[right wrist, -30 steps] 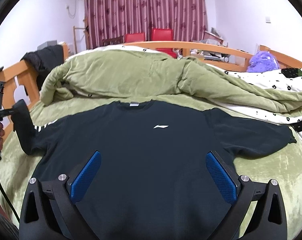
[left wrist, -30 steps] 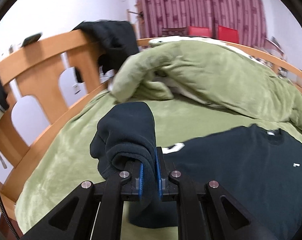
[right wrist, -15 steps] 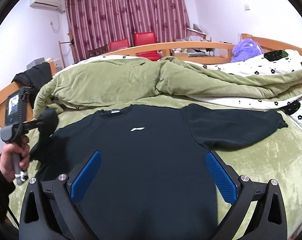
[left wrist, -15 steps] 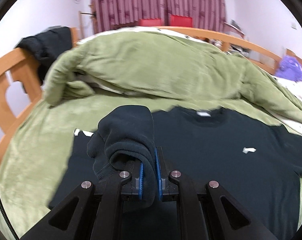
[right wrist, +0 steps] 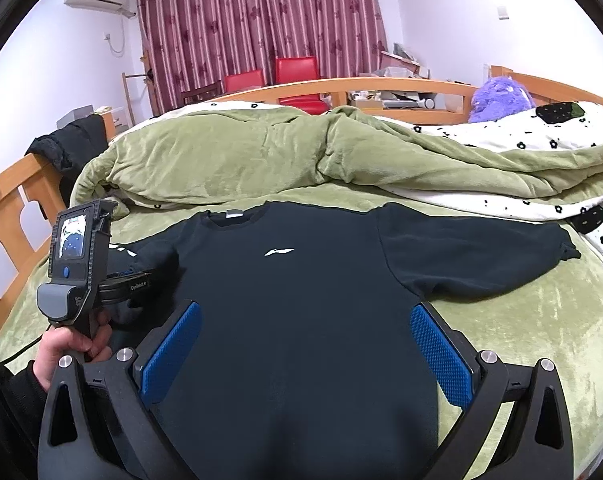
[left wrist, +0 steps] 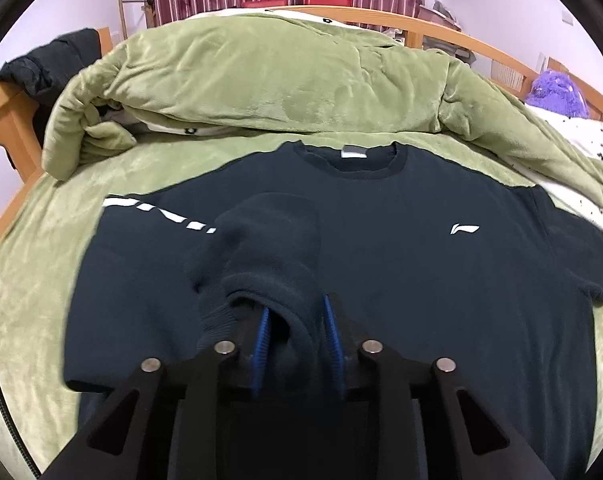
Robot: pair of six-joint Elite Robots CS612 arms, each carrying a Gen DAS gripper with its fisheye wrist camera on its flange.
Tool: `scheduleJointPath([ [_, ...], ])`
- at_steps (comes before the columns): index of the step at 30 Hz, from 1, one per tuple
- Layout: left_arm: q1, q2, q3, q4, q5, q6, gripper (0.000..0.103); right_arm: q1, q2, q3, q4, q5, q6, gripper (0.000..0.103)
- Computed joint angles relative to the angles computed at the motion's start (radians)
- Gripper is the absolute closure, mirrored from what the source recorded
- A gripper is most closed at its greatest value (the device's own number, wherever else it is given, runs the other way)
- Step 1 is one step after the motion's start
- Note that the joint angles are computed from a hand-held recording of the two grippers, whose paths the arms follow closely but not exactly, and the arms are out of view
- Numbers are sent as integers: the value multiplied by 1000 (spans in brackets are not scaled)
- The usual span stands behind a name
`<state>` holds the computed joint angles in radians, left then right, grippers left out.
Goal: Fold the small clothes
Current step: 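Carry the held cuff across the chest with the left tool and release, then move the right tool to the other sleeve cuff and grasp it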
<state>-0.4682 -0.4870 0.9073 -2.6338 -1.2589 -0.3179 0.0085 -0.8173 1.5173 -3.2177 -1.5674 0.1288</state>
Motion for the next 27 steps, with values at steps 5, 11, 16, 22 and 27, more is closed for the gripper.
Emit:
scheduleJointPath([
  [5, 12, -62, 120, -114, 20, 16, 41, 19, 12, -21, 21, 7, -25, 0],
  [11, 35, -126, 240, -181, 43, -12, 41, 42, 19, -24, 15, 10, -69, 3],
  [16, 48, -169, 334, -244, 75, -28, 41, 57, 27, -36, 53, -14, -62, 13],
  [22, 63, -191, 413, -324, 128, -12, 41, 63, 47, -62, 108, 37, -49, 38],
  [27, 97, -182, 413, -327, 79, -46, 41, 75, 80, -128, 177, 117, -31, 50],
])
